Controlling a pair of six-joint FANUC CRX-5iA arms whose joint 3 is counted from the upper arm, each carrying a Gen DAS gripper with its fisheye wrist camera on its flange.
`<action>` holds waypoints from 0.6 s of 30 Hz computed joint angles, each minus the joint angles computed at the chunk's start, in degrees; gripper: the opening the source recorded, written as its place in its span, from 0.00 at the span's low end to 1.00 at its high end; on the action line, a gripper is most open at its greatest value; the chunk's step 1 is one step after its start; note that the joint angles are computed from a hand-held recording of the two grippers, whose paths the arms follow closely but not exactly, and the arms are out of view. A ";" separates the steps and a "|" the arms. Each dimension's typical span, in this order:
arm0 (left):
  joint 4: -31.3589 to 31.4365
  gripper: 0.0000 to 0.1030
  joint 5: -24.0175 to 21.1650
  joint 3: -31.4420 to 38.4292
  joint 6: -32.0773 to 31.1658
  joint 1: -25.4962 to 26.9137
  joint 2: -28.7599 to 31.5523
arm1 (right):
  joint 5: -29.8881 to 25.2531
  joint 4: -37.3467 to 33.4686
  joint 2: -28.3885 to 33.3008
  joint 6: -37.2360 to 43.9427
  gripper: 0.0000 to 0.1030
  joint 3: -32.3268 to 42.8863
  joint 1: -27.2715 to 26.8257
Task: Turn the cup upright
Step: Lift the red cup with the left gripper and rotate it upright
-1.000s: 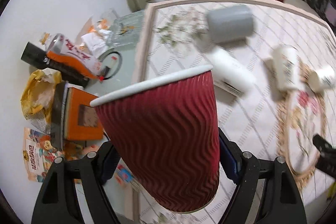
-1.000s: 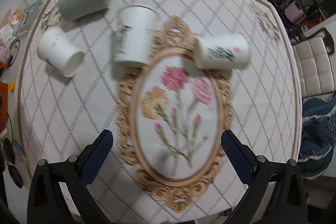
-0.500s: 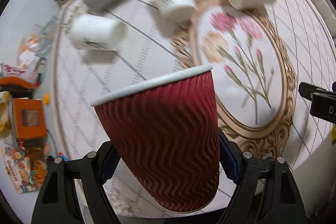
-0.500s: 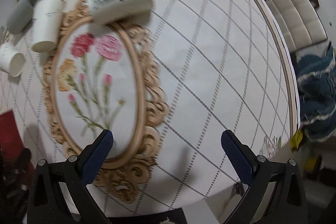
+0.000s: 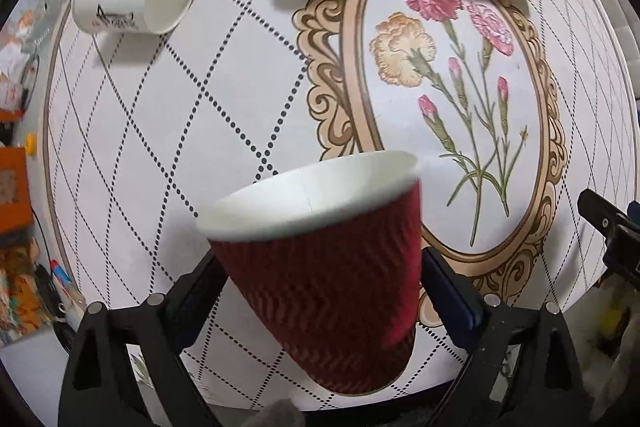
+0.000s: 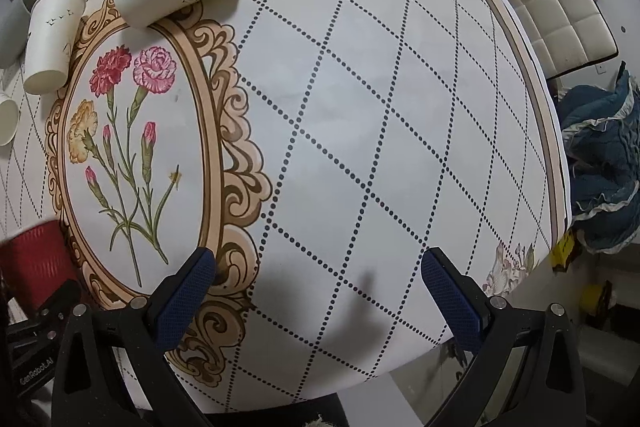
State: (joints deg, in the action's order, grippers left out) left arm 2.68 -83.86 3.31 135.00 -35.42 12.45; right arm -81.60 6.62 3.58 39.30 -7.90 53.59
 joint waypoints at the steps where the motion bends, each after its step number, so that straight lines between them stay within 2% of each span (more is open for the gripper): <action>1: 0.35 0.93 0.33 -0.22 0.33 0.00 -0.12 | -0.06 0.04 0.37 0.16 1.00 0.50 0.07; 10: 1.82 0.93 1.64 -0.86 1.32 0.87 -0.26 | -0.24 0.22 2.47 1.53 1.00 3.23 0.98; 18: 1.68 0.93 0.32 0.92 3.43 0.62 -0.28 | -0.23 0.31 2.51 2.08 1.00 3.45 0.78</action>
